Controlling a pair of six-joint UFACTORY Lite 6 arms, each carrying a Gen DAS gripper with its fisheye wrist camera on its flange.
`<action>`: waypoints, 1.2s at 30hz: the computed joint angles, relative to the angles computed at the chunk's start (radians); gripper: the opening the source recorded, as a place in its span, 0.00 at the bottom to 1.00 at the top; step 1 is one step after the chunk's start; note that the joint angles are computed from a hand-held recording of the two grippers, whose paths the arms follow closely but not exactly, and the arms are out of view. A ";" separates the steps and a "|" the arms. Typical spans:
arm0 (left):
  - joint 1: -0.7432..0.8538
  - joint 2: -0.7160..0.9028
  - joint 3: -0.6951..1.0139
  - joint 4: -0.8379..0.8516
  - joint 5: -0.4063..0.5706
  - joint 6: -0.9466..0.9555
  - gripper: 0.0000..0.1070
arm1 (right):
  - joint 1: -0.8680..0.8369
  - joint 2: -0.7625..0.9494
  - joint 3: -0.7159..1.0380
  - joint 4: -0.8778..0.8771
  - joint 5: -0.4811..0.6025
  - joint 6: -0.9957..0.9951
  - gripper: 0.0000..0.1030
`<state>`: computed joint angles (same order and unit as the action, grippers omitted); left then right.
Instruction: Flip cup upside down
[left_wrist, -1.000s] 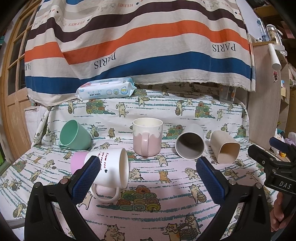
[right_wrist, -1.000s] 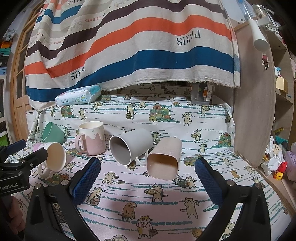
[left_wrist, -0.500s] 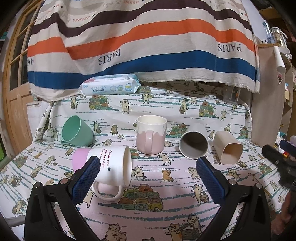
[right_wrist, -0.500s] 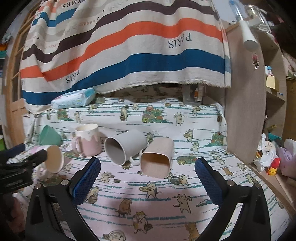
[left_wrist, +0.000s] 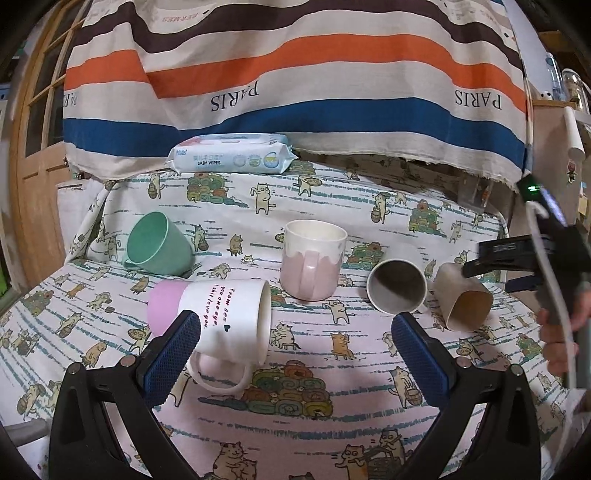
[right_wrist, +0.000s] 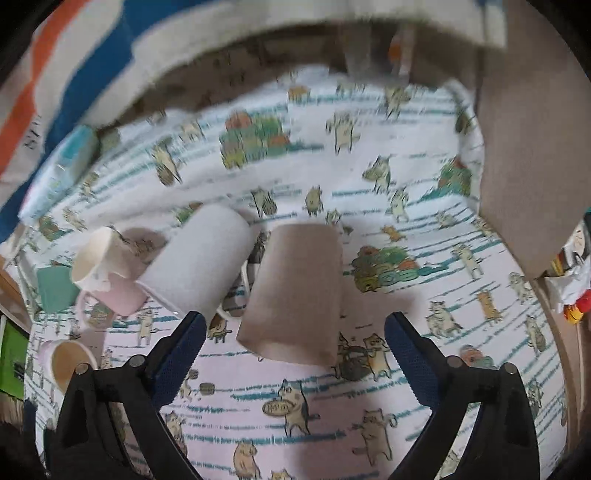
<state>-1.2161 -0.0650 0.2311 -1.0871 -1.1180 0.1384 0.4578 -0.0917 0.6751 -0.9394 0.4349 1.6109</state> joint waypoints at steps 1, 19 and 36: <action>-0.001 0.003 0.002 0.000 0.000 0.002 0.96 | -0.004 0.030 0.019 0.010 -0.003 -0.013 0.95; -0.001 0.003 0.010 -0.001 0.022 0.011 0.96 | -0.076 0.407 0.305 0.109 0.065 -0.163 0.94; -0.019 0.002 0.014 -0.025 0.018 0.025 0.96 | 0.105 0.046 -0.032 -0.043 0.017 0.068 0.67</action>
